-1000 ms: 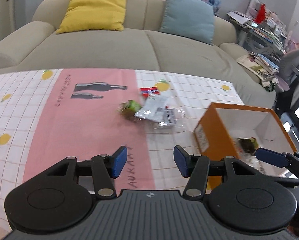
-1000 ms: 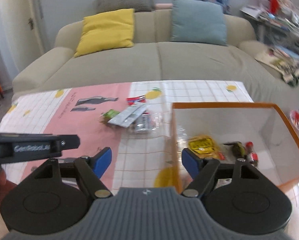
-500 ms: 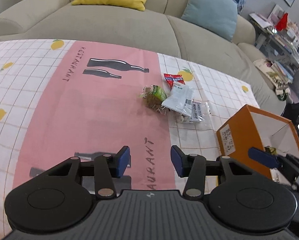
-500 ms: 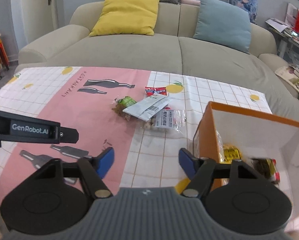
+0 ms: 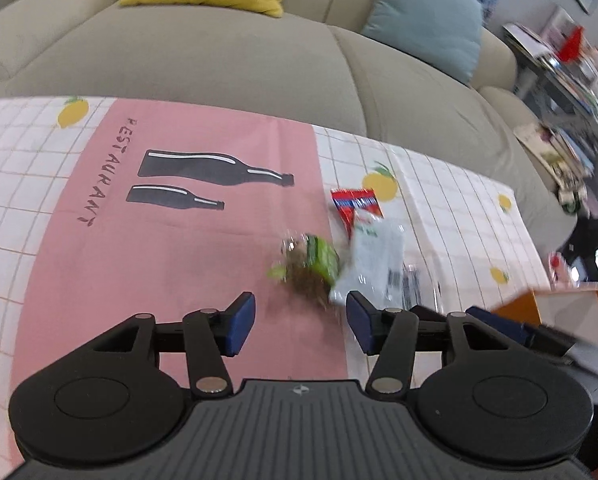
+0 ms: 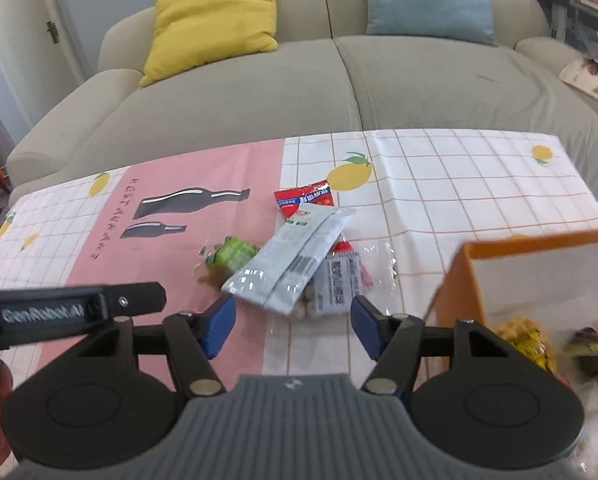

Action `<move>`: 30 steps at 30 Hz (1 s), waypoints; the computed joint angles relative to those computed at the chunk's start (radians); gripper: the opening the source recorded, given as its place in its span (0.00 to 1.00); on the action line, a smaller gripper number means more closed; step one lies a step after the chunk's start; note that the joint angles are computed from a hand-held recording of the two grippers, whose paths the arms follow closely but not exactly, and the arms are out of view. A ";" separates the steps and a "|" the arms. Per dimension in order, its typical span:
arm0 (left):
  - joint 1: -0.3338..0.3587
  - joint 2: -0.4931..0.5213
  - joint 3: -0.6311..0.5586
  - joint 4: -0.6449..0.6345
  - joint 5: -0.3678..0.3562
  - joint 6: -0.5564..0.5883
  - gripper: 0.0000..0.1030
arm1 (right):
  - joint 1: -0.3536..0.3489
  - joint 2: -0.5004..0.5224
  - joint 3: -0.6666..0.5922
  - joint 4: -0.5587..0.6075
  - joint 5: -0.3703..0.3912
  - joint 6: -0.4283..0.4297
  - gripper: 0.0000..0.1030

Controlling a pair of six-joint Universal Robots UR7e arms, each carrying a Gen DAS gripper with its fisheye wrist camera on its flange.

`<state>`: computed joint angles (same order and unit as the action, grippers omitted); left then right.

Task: Organize snacks
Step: 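Grasp the green raisin packet with the left gripper while the right grasps the white milk-stick packet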

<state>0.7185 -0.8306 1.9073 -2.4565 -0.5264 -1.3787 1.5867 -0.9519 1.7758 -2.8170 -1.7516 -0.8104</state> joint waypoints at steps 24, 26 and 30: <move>0.176 0.080 -0.104 -0.210 -0.155 0.156 0.48 | 0.002 0.265 -0.313 0.161 -0.062 0.155 0.40; 0.163 0.073 -0.102 -0.157 -0.148 0.114 0.48 | -0.003 0.245 -0.290 0.176 -0.051 0.155 0.38; 0.129 0.051 -0.057 -0.114 -0.151 0.039 0.44 | -0.014 0.194 -0.219 0.183 -0.030 0.125 0.36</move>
<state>0.8480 -0.7794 1.8498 -2.5701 -0.6776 -1.3395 1.5727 -0.7578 1.5571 -2.6340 -1.7819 -0.6854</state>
